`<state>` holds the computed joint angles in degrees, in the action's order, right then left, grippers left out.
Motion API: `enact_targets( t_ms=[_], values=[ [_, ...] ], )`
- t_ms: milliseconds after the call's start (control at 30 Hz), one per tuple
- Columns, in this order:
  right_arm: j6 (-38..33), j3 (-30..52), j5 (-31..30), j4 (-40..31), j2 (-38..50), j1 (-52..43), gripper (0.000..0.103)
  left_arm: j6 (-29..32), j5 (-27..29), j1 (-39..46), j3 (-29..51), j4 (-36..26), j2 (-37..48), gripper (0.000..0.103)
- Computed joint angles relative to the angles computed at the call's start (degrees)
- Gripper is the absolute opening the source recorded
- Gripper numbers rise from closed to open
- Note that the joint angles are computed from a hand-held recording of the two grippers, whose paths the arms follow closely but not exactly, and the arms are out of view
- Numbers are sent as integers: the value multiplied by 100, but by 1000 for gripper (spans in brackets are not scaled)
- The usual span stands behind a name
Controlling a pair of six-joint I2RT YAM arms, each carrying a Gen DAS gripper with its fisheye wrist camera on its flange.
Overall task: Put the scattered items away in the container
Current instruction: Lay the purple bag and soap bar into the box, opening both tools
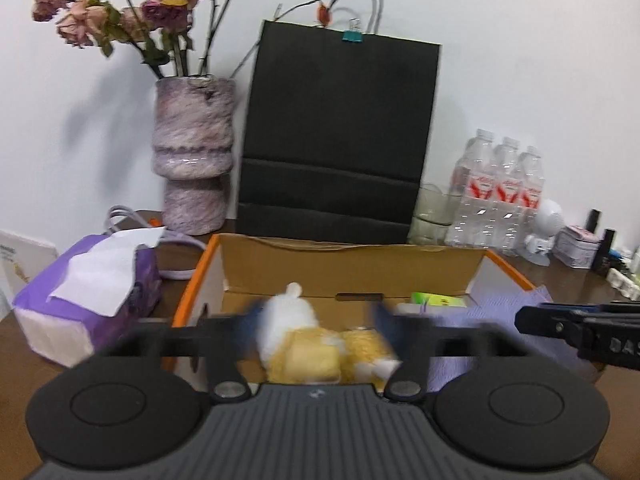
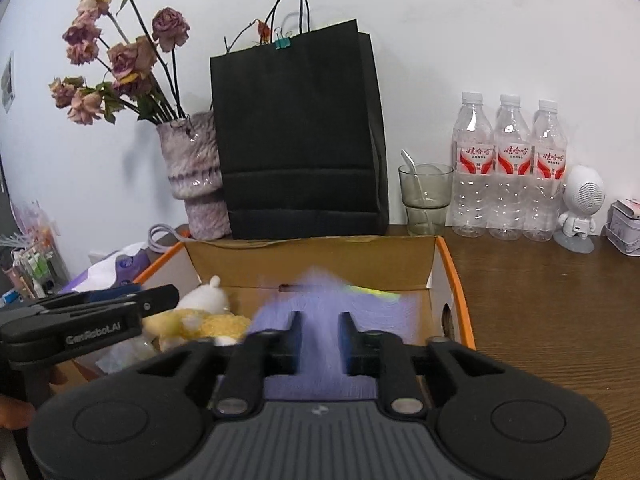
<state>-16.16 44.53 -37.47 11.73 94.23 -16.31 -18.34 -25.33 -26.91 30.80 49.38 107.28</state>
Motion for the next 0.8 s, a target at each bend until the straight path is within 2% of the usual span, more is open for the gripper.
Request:
enact_targets(
  t_ms=[33, 67, 200, 367, 800],
  values=[
    [-33, 32, 27, -71, -12, 0, 74, -21, -287, -80, -15, 28, 5, 103],
    [-52, 26, 70, -81, -36, 4, 103, 4, -463, -132, -11, 14, -9, 103],
    [-88, 32, 317, -154, -112, 70, 103, -28, -526, -123, 18, -187, -94, 103],
    [-140, 62, 308, -192, -54, 83, 103, -133, -514, -83, 96, -419, -106, 103],
    [-142, 90, 377, -218, -56, 50, 103, -121, -557, -147, 53, -413, -149, 103]
  ],
)
